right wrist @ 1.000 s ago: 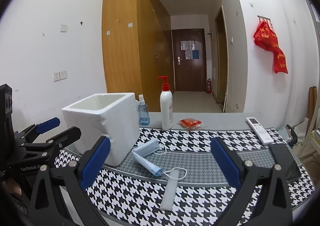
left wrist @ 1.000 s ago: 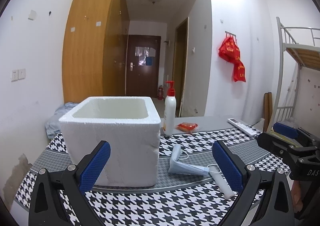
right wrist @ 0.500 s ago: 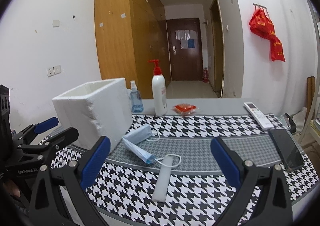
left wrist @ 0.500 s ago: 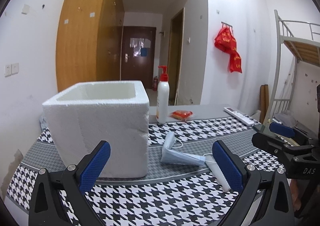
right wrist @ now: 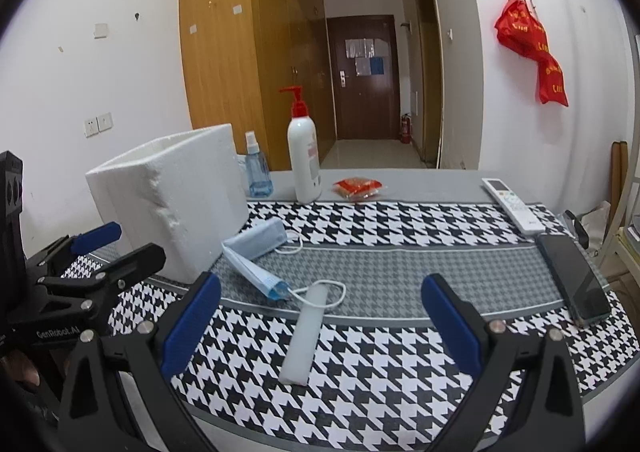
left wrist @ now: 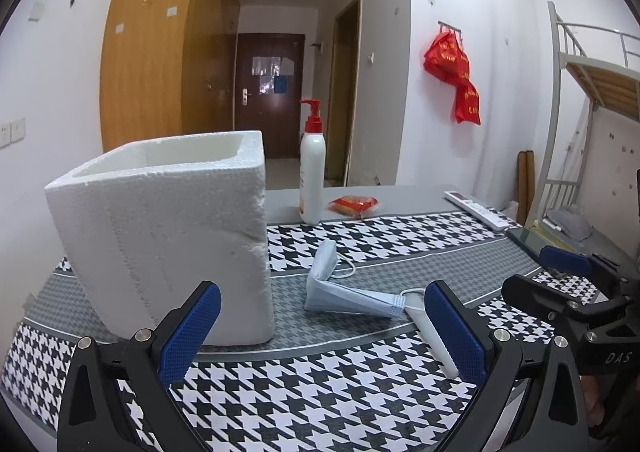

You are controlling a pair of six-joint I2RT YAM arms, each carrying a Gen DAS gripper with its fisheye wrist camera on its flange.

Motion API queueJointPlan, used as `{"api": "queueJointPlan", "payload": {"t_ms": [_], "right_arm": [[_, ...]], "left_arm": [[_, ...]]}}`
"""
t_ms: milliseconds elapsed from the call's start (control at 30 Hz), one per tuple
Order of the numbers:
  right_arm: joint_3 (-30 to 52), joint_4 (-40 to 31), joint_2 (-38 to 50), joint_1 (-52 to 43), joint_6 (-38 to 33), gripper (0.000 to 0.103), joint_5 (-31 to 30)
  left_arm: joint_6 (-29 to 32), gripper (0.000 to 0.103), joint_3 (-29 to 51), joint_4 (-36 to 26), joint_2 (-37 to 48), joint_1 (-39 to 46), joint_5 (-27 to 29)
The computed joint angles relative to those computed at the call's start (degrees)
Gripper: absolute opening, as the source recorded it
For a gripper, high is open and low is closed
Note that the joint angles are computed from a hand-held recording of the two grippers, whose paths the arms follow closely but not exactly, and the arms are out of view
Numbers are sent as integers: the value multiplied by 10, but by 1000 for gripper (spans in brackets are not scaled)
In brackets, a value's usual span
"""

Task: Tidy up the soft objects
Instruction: 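Lower left tool onto blue mask while right tool approaches white tube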

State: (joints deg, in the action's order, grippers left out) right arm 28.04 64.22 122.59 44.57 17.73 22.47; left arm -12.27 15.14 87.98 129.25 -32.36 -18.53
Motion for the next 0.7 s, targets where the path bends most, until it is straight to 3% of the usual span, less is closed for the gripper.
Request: {"api": "queueJointPlan", "payload": {"t_ms": [700], "right_arm": [[11, -11, 36, -37, -4, 102, -52]], "left_arm": [[-15, 102, 93, -156, -12, -9, 34]]}}
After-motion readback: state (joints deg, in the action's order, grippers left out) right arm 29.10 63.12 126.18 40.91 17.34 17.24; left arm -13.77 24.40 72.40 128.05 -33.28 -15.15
